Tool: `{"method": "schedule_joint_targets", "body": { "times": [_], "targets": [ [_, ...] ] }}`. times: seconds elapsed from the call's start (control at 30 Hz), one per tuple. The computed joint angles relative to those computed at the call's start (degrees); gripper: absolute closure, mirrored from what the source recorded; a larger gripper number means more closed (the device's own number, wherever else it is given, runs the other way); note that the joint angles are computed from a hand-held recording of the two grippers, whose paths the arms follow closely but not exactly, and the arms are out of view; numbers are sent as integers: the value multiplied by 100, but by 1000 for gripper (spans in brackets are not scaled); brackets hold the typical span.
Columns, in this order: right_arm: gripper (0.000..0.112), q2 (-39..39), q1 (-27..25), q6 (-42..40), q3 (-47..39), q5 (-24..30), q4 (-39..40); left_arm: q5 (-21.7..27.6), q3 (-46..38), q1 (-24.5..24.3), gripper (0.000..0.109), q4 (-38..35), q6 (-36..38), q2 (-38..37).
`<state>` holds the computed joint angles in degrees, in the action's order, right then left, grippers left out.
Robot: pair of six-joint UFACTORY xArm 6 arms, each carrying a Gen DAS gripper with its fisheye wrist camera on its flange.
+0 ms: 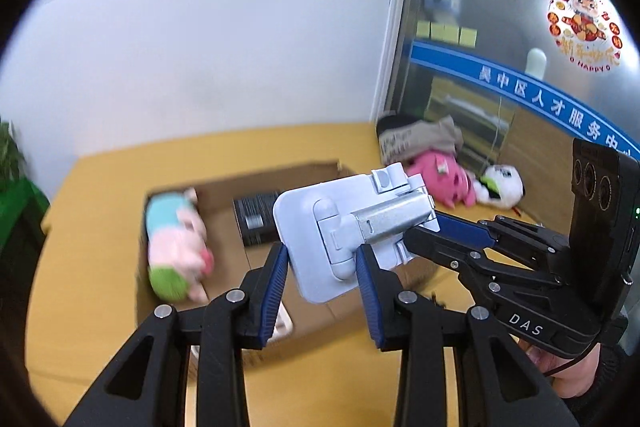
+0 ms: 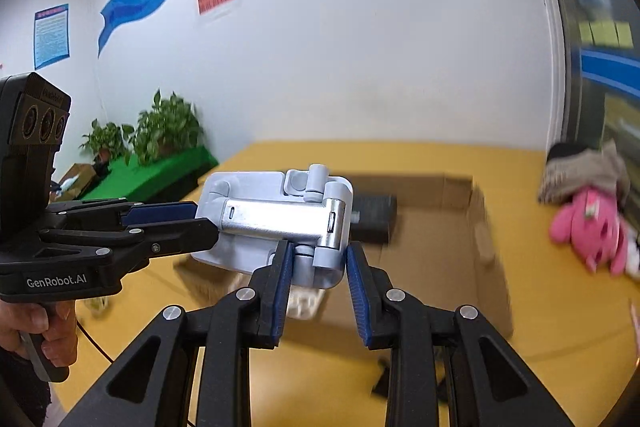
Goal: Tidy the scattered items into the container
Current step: 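Carry the phone stand with the right gripper into the box and release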
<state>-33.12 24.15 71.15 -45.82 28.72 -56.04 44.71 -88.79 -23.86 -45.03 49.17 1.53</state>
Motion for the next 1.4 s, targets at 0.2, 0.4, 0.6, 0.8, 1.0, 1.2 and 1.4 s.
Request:
{"method": "schedule_joint_targets", "body": {
  "times": [0.2,0.4,0.6,0.8,1.0,1.2,1.4],
  "targets": [
    [83,437,-111,-309,-854,69,-143,14,-795,36,74,-127,87,355],
    [83,750,-143,-401,-1419,150,-305,-27,-1258,57,75,-293,165,589],
    [83,973,-187,-461,-1707,141,-296,-87,-1402,62,75,-357,209,677],
    [83,1020,-223,-289,-1727,88,-450,-167,-1261,69,82,-590,424,513],
    [84,1036,-523,-175,-1553,-358,-356,-165,-1430,35,89,-478,253,701],
    [84,1299,-917,-341,-1453,-835,57,69,-2095,20,89,-143,-155,1401],
    [83,1859,-1378,-1143,-1386,-1332,1216,1028,-3868,131,89,359,-1082,2918]
  ]
}}
